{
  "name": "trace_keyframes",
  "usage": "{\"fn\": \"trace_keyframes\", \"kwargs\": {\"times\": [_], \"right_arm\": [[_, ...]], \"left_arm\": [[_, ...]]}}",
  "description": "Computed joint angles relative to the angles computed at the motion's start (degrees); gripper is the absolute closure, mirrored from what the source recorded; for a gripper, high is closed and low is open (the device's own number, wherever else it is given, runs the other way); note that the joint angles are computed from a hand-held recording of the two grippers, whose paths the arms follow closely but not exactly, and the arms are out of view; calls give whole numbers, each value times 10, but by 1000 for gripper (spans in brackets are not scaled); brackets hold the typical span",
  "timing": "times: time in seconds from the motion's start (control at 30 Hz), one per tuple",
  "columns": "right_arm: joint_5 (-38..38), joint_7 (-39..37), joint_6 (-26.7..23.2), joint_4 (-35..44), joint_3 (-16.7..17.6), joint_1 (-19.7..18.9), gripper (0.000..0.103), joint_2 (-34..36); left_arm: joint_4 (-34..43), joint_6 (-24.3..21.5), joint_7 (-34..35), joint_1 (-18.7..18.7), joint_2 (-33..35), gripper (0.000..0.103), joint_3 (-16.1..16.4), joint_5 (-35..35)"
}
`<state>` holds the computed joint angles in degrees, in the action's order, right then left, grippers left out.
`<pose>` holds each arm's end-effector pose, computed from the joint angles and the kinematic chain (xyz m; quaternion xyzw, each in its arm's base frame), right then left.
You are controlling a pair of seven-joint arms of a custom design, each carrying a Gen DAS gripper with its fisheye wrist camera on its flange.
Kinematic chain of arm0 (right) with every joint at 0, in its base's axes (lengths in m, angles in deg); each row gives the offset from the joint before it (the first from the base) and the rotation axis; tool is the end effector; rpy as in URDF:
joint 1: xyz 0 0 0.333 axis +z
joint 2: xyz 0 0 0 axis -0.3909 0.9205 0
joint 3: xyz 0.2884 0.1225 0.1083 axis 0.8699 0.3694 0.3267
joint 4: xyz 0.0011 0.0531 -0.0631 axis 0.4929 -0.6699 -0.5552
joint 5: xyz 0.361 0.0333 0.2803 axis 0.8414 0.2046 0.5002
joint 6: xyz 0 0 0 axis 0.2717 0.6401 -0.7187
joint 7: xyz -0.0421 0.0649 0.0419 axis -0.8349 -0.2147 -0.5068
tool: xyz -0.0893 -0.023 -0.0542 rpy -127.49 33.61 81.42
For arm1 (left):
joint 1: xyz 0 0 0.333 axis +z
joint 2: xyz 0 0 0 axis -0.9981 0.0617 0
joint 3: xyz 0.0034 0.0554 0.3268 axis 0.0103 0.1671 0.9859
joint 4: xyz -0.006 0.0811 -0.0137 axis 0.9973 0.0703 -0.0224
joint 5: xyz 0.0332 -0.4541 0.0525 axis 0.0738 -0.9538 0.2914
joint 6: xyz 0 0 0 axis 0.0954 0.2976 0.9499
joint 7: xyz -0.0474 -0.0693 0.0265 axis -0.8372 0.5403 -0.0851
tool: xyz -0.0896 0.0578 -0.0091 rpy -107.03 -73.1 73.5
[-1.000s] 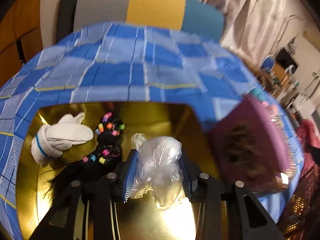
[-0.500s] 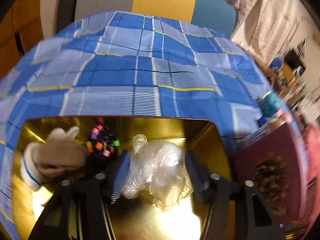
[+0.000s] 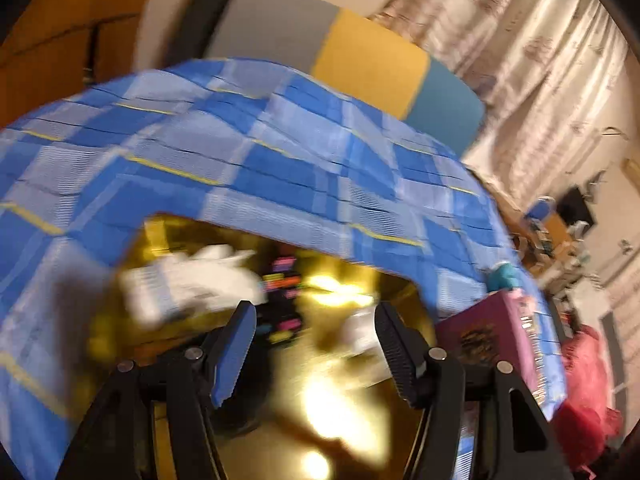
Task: Organize soft objects
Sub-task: 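Lower the red sock into the gold tray and open the right gripper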
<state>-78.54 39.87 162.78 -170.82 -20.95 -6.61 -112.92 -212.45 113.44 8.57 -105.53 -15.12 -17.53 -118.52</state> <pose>0.3640 0.2190 0.5011 -0.6724 0.6259 -0.1766 0.3533 0.5413 -0.2622 0.4552 -0.6172 0.6893 -0.3741 0.0625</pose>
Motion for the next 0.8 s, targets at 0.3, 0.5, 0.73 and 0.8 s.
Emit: {"fn": "trace_keyframes", "kwargs": {"times": [0.3,0.5,0.73,0.8], "right_arm": [[6,-31,-19,127,-12,40,76,212],[73,-64,-24,200,-39,95,76,310],[-2,52,-35,303,-35,100,76,415],[-60,132,-40,327,-43,104,76,437]], "left_arm": [[-156,38,-213,85,-146,40,-17,241],[-205,50,-294,138,-212,40,-26,324],[-212,41,-346,126,-230,41,16,358],[-213,45,-359,125,-234,41,24,374]]}}
